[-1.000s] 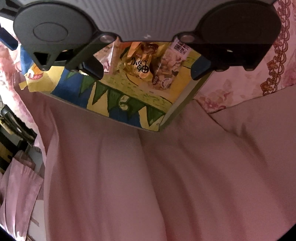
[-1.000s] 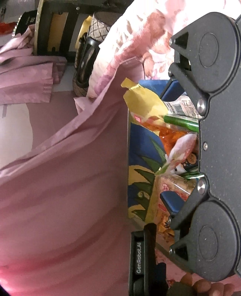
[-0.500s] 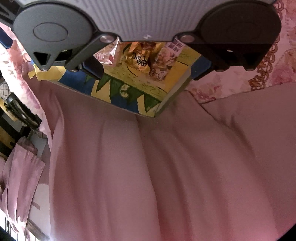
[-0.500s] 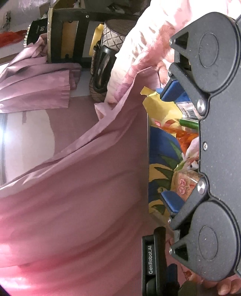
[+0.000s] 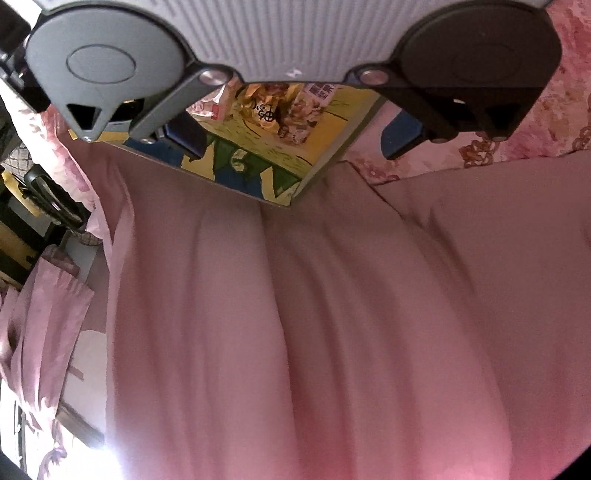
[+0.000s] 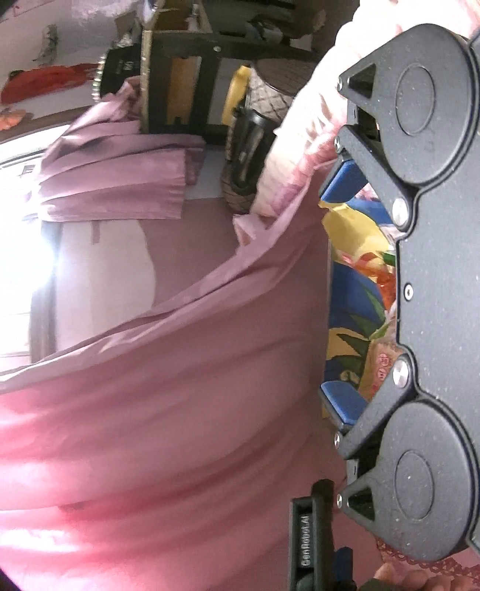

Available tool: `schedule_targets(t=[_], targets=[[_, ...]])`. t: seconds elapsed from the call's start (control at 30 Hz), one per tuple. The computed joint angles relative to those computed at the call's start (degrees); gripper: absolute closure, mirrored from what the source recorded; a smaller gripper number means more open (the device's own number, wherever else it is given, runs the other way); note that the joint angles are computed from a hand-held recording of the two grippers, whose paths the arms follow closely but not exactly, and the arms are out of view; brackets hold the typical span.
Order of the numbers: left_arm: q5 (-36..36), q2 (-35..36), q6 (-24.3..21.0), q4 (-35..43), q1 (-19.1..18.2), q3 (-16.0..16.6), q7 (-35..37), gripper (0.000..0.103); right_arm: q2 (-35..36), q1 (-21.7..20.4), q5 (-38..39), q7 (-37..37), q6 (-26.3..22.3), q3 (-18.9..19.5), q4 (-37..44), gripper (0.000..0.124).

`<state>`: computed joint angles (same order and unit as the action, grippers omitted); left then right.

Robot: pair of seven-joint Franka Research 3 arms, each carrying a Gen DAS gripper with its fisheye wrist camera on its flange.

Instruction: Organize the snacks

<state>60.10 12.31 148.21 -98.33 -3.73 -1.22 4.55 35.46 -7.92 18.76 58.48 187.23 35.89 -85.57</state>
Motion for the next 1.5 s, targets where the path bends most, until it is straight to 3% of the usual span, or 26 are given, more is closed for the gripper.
schedule_targets(t=[0.2,0.3,0.8,1.17,1.5], targets=[[4.0,-4.0,0.5,-4.3,0.0,-0.5,-2.4,0.0,-2.3,-7.8,-3.7,1.2,3.7,8.2,-6.5,0.021],[6.5,-6.2,0.7,-6.6,0.3,-1.3,-3.5,0.0,-3.6,-10.5,-5.9,3.3,5.0,10.5,-9.4,0.021],[15.1,-16.7,2.3,-18.0,4.1,-5.5,-8.9,0.0,-10.9,-20.9,-18.7,15.8,13.9,17.3,-23.1,0.021],[20.2,-24.5,4.2,-26.7,7.0,-7.4,-10.9,0.0,-18.7,-24.1,-28.0,26.9,18.5,17.2,-32.5,0.021],[21.2,-30.7,5.5,-33.7,9.0,-8.7,-13.0,0.0,-27.0,-23.4,-34.3,38.0,21.9,13.2,-40.4,0.021]])
